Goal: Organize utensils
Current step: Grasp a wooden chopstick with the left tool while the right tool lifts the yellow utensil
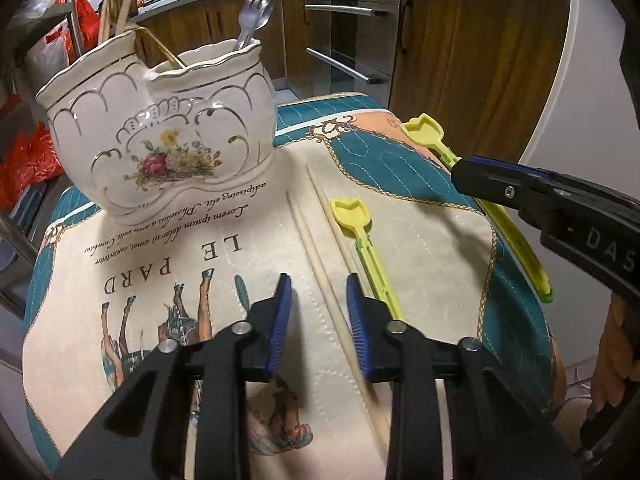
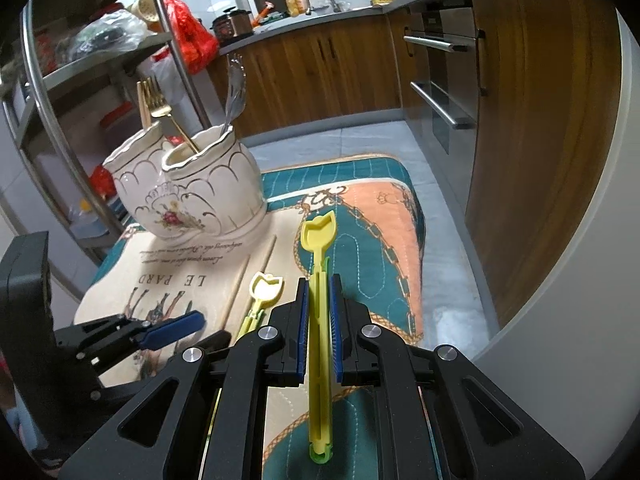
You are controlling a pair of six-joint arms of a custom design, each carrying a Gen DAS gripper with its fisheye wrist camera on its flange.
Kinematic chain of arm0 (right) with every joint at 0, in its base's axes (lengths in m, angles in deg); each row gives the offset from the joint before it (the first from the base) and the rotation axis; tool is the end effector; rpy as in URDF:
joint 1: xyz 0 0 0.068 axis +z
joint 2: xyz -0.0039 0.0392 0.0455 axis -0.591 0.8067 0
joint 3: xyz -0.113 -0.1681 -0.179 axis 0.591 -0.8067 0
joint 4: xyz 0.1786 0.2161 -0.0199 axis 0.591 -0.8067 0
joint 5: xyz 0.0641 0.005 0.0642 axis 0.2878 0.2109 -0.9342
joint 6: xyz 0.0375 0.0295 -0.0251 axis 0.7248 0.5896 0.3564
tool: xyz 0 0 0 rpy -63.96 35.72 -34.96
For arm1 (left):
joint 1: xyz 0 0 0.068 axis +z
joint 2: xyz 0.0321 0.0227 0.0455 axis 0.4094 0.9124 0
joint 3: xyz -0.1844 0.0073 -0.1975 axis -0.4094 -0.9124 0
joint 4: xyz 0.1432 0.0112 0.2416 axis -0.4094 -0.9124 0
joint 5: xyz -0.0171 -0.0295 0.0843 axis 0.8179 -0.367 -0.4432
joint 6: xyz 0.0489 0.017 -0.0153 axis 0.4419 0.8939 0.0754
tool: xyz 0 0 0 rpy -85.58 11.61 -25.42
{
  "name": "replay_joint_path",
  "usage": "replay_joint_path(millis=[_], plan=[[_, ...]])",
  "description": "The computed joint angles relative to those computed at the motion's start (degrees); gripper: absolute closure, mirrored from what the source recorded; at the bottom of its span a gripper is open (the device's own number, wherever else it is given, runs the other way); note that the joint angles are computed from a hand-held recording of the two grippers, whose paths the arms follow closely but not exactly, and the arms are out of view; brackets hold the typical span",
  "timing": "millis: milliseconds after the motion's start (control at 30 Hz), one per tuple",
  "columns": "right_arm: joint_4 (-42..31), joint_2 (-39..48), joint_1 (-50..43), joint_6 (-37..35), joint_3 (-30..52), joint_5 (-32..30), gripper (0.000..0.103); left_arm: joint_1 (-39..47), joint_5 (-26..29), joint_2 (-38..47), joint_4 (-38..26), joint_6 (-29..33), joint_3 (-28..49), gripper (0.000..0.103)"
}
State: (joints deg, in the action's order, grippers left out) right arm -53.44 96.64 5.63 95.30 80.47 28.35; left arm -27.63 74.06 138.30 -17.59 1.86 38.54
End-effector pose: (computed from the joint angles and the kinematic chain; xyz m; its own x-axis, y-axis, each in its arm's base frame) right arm 0.1516 0.1151 0.1489 -0.6708 0.2551 -0.6964 0.1208 0.9640 0.2367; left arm 0.1895 -0.2298 0.1219 -0.6418 0.4617 -0.6123 0.5717 0.8202 0.0191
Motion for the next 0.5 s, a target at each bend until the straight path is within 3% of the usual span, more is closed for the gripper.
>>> replay_joint_path(millis=[33,133,367,500], plan=[[-0.09,-0.09,0.01,-0.05,-0.02,0.05,0.092,0.01,0.09,0.17,-0.22,0.27,0.29,0.091],[-0.10,-0.47,-0.07,-0.29,-0.22,0.01,0.092,0.82,1.20,-0.31,-1.20,2.21,0.51,0.096],[1.00,-0.45,1.32,-1.25,-0.25,1.01,0.092,5.81,5.76,-5.56,-0.10,9.50,-4.27,0.097],[1.77,-0.29,2.77,-1.72,-0.22,2.79,0.092,12.47,11.87,-12.69,1.40,12.82,-8.98,0.097]])
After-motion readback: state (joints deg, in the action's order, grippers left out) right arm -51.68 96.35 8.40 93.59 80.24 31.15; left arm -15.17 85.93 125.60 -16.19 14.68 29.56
